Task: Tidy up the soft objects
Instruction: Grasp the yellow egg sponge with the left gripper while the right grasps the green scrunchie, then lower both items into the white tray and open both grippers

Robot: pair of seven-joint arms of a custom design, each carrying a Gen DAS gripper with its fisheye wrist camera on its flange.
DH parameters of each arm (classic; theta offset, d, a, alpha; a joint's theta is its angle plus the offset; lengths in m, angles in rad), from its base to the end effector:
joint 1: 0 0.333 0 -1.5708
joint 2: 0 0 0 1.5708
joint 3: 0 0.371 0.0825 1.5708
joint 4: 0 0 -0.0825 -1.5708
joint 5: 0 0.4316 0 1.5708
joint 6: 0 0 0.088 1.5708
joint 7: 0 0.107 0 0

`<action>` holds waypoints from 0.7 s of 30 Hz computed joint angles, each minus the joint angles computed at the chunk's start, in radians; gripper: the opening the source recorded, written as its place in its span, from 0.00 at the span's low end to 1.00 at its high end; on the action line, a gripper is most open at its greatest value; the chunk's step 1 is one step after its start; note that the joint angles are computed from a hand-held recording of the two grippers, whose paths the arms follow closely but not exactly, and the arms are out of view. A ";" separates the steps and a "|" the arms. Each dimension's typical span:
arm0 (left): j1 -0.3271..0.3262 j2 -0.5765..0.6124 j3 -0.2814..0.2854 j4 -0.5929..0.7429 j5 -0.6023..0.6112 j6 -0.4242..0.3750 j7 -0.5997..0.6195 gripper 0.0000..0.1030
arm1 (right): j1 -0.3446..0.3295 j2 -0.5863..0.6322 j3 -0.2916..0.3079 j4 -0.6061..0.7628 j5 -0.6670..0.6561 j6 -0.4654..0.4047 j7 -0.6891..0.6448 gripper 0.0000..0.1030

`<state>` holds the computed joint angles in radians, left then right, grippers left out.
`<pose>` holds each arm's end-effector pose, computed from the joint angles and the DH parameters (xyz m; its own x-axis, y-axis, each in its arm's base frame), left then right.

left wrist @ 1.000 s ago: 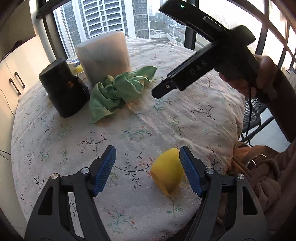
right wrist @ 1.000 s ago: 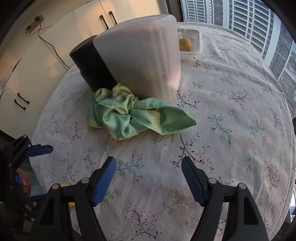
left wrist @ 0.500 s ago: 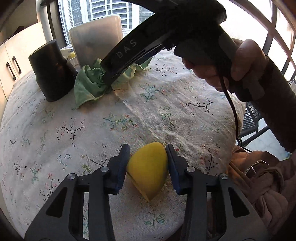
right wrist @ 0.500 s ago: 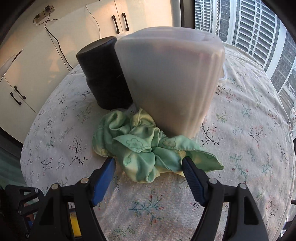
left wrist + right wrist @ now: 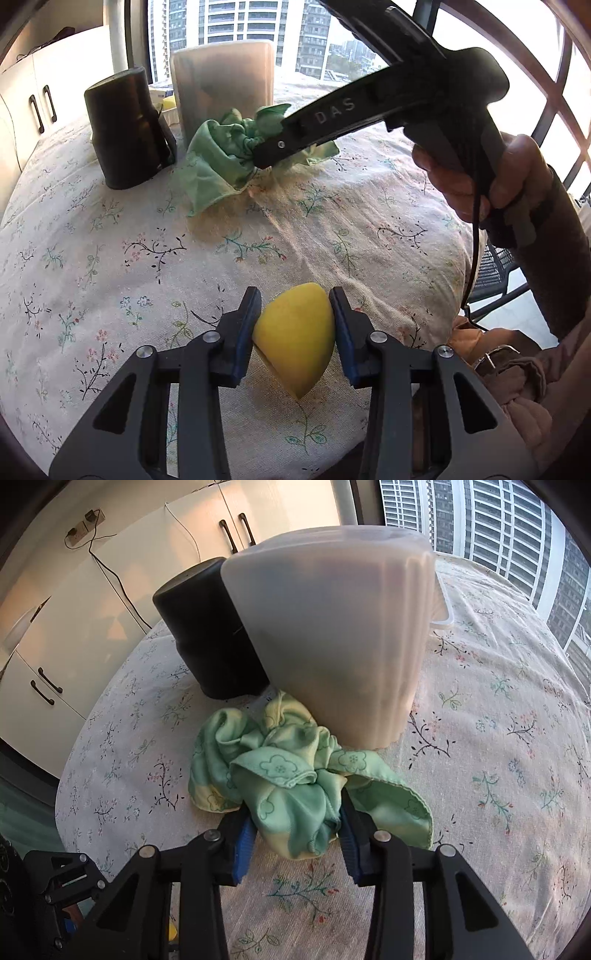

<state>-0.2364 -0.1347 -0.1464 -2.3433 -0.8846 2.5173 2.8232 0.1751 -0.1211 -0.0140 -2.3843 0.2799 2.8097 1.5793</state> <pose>0.5051 -0.1976 0.4425 -0.8465 -0.5192 0.1181 -0.4769 0.6407 -0.6016 0.5466 0.0752 0.4521 -0.0272 -0.9755 -0.2184 -0.8619 0.1336 -0.4891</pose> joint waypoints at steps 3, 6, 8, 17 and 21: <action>0.004 -0.003 0.008 0.010 -0.025 -0.005 0.011 0.35 | 0.008 -0.063 -0.008 -0.047 0.031 0.027 -0.021 0.40; 0.013 0.006 0.009 0.029 -0.025 0.003 -0.016 0.35 | -0.006 -0.113 -0.003 -0.082 -0.006 0.040 0.015 0.40; 0.015 0.008 0.007 0.031 -0.042 0.031 -0.019 0.35 | -0.022 -0.136 0.007 -0.097 -0.047 0.044 0.054 0.40; 0.039 0.065 0.000 0.090 -0.001 0.177 -0.116 0.35 | -0.115 -0.171 0.023 -0.119 -0.234 0.007 0.222 0.40; 0.063 0.117 -0.004 0.140 0.038 0.259 -0.161 0.35 | -0.155 -0.179 0.010 -0.118 -0.287 -0.006 0.263 0.40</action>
